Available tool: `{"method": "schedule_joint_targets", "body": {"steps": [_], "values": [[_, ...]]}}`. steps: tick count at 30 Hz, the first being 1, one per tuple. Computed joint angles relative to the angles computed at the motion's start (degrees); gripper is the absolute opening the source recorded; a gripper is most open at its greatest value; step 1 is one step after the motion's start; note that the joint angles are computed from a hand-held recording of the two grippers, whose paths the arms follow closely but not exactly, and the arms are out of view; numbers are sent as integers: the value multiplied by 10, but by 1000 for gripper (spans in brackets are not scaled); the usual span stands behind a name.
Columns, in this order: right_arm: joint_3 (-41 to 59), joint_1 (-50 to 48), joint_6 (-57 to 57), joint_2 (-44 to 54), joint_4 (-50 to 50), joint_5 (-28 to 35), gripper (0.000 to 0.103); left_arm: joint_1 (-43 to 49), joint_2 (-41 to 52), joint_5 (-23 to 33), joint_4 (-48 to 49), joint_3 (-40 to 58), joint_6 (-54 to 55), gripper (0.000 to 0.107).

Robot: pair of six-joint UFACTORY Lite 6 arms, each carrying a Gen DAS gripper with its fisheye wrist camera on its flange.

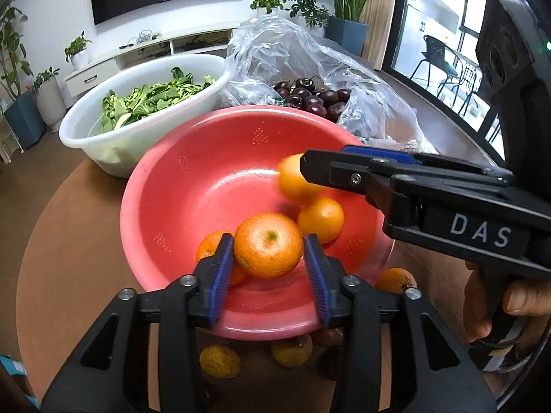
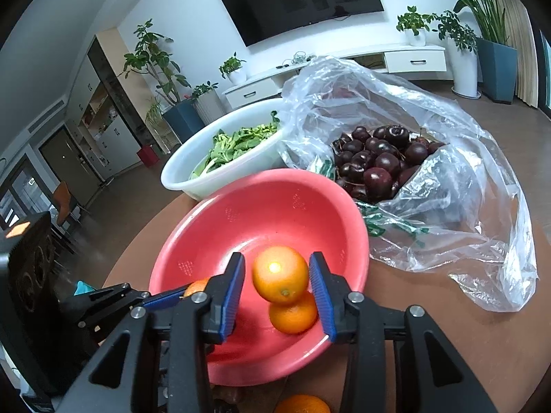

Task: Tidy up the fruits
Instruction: 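Open the left tool over the red bowl while the right tool releases its orange there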

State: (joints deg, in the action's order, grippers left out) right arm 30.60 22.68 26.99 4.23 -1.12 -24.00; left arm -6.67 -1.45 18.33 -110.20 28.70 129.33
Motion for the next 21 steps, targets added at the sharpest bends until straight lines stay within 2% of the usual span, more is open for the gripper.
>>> {"method": "schedule_joint_targets", "body": {"steps": [1,3,9,16,21], "values": [[-2,3,-15,-5,15,1,46,-2,-7,-1,-26,-6,25,52],[-6,8,-39,-14,38,1,47,-5,-18,-3,-68,-16,66,53],[-20,15,-58,-45,56,5,47,13,-45,7,-40,-30,40,53],[-57,36,-119,-129,120,32,47,111,-141,60,128,-88,-94,53],[-92,68,-231,-216,240,61,47,229,-198,123,237,-134,-137,53]]}}
